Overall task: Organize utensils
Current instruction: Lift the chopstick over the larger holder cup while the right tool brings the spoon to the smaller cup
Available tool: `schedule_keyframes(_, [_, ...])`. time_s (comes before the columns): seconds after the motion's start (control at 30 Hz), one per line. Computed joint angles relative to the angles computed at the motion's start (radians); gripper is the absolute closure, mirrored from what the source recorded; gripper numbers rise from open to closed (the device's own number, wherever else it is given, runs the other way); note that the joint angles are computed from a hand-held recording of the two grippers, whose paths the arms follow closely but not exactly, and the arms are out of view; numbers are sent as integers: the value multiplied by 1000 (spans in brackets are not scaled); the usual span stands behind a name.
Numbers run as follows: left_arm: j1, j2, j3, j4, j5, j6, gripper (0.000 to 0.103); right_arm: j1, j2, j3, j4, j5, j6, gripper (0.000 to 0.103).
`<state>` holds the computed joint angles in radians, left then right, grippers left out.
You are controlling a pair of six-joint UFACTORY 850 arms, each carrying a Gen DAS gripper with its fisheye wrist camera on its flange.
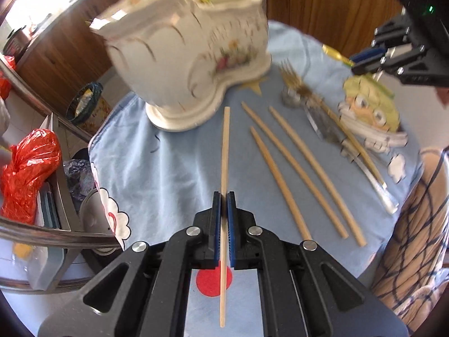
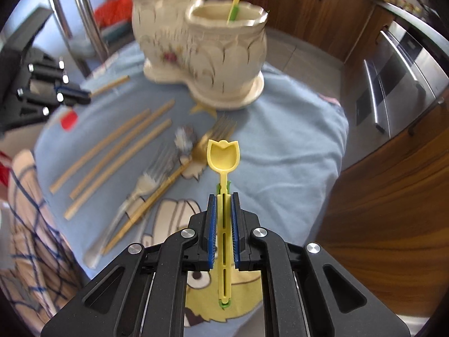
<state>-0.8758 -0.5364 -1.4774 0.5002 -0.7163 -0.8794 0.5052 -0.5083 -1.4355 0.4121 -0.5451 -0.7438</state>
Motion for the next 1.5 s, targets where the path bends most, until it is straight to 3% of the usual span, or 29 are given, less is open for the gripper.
schedule_keyframes(0.23, [0,93,112,167,130,-223,99,-45,2,24,283,24,-216,92])
schedule_keyframes(0.4, [-4,162,207,495,228,-592,99,-86,17,61,612,33,-476,92])
schedule_keyframes(0.53, [-15,185,258,820,230,-966,99,-101,33,100,859,25,-674,92])
schedule_keyframes(0.67, [-18,193,297,1097,173,-1325,99,-110,30,116,1061,-12,-823,92])
schedule_keyframes(0.83, [-11,176,304,1282,87,-1559,99,-103,9,108,1213,-29,-936,92])
schedule_keyframes(1.33, [38,153,261,1594,-54,-1790,99,-63,-42,34,1638,-74,-1298,92])
schedule_keyframes(1.5, [57,139,232,1625,-80,-1817,99,-60,-77,-14,1699,-102,-1321,92])
